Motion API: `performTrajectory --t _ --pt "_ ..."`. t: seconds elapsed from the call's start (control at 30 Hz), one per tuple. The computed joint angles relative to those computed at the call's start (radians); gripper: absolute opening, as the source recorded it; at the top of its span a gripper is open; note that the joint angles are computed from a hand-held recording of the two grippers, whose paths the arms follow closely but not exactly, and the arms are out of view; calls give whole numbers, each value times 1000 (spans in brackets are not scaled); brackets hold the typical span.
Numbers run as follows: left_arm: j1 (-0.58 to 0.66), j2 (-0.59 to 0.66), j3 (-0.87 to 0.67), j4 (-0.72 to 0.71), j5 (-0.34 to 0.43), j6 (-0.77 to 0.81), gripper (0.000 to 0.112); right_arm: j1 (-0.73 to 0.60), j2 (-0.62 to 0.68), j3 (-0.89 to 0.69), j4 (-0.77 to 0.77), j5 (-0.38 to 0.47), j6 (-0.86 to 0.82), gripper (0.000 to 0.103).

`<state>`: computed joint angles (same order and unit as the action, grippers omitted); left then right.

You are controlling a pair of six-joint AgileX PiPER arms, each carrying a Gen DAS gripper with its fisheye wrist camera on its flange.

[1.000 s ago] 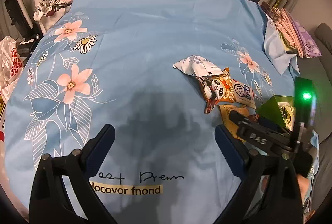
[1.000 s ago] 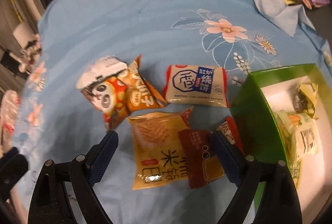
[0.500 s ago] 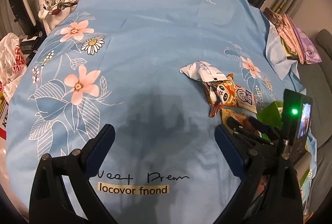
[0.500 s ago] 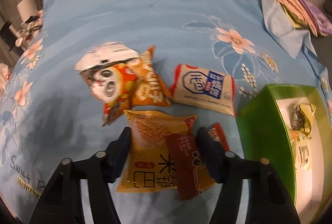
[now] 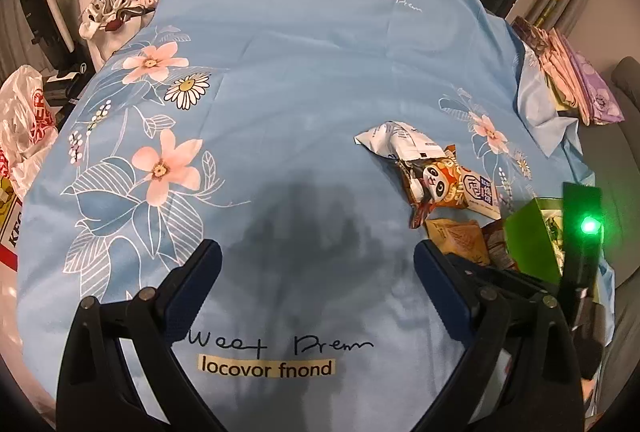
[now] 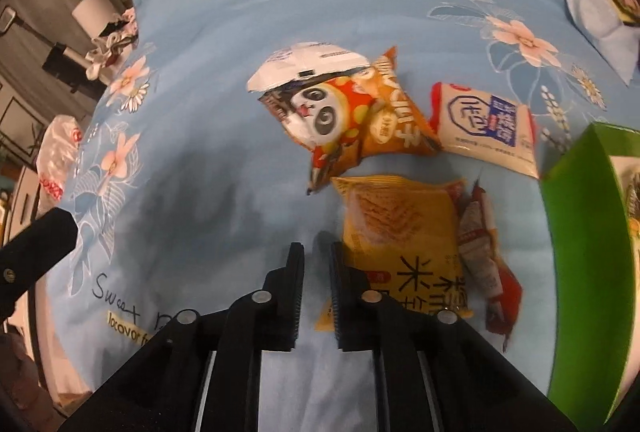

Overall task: Organize snacks
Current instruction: 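Move the right tool back to the yellow rice-cracker bag, then grasp the yellow rice-cracker bag with the right tool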

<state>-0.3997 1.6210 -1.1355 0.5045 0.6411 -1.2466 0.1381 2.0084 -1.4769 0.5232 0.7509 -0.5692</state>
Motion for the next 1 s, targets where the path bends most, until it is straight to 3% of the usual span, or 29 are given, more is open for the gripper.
performTrajectory --t 0.07,0.2,0.27,0.4,0.6,0.8,0.93,1.0 --pt "-1 3 -3 -3 4 3 97 -15 -3 2 7 3 18 26" --pt "0 10 -9 -10 3 16 97 -51 -31 35 90 -7 -28 61" --pt "-1 16 -14 -13 6 19 97 -71 -47 47 132 -5 -56 67" --pt "4 31 -24 -41 1 45 97 -99 -74 72 141 -49 -57 73" --pt "-4 55 -45 -70 7 67 97 -118 0 2 51 -50 61 74" --pt "-6 76 -62 -98 20 101 97 -158 59 -53 116 11 -7 75" --pt "4 89 -65 -145 16 139 97 -120 113 -105 35 42 81 76" --pt "10 91 -66 -164 18 152 97 -86 87 -64 -21 -25 123 76"
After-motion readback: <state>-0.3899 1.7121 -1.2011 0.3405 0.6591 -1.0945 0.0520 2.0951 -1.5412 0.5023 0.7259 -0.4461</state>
